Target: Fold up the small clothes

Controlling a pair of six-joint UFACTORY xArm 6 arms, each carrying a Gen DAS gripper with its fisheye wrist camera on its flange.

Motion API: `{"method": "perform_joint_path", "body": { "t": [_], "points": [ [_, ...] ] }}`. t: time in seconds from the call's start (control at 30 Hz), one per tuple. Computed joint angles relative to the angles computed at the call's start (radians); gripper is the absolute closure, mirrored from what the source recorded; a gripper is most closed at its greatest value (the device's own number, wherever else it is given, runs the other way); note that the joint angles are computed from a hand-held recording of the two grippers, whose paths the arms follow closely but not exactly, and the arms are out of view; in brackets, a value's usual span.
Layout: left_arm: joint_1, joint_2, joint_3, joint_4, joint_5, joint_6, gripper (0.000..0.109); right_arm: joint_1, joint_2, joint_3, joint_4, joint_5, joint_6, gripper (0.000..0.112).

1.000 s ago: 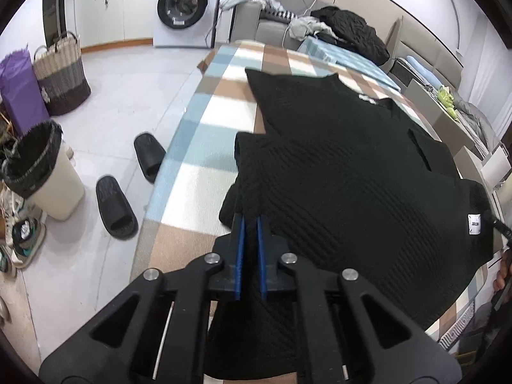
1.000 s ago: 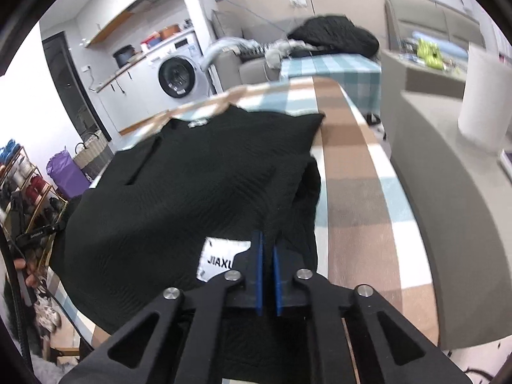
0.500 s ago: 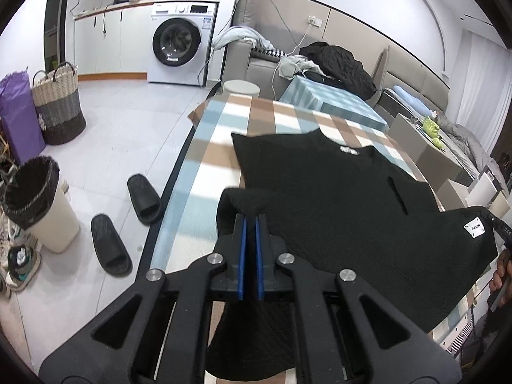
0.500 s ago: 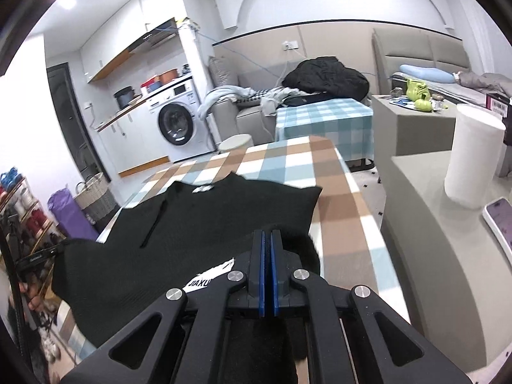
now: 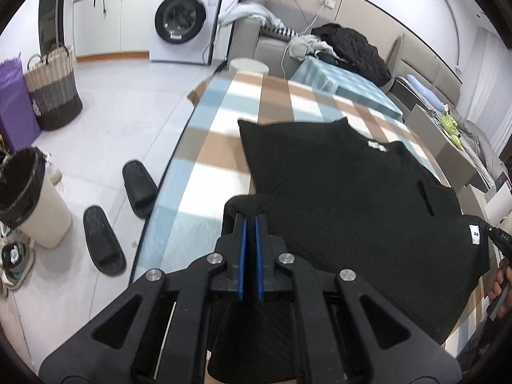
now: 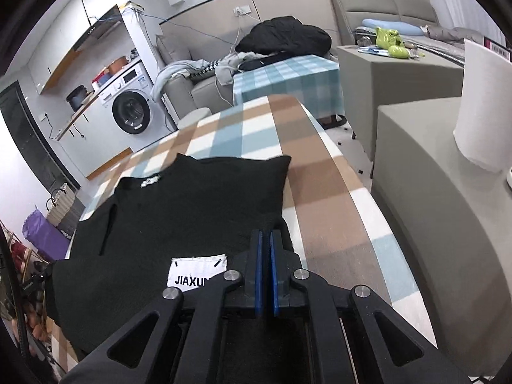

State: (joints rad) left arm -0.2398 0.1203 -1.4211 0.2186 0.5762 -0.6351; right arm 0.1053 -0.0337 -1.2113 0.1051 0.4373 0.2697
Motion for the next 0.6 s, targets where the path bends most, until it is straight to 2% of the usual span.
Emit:
{"method": "perform_joint_path", "body": {
  "t": [0.07,0.13,0.2,0.23,0.33,0.4,0.5,0.6],
  "points": [
    [0.001,-0.007,0.019,-0.006,-0.007,-0.005,0.105,-0.006,-0.003,-0.001,0.023,0.032,-0.012,0.097],
    [-0.001,-0.011,0.028,-0.012,0.003,0.006,0.102,-0.015,-0.018,0.013,0.099,0.052,-0.053,0.072],
    [-0.007,-0.022,0.032,0.004,0.043,0.008,0.089,-0.021,-0.048,0.047,0.204,0.051,-0.117,0.053],
    [-0.008,-0.033,0.044,0.007,0.047,0.007,0.087,-0.025,-0.066,0.068,0.260,0.048,-0.154,0.049],
    [-0.012,-0.078,0.099,0.008,0.038,-0.008,0.076,-0.038,-0.126,0.133,0.379,0.058,-0.233,0.047],
    [-0.017,-0.109,0.132,0.034,0.035,-0.042,0.059,-0.045,-0.166,0.181,0.430,0.050,-0.258,0.041],
    [-0.018,-0.160,0.192,0.039,0.013,-0.074,0.044,-0.051,-0.212,0.234,0.497,0.062,-0.311,0.038],
    [-0.018,-0.200,0.240,0.043,0.005,-0.111,0.038,-0.050,-0.239,0.279,0.528,0.067,-0.346,0.038]
  ]
}}
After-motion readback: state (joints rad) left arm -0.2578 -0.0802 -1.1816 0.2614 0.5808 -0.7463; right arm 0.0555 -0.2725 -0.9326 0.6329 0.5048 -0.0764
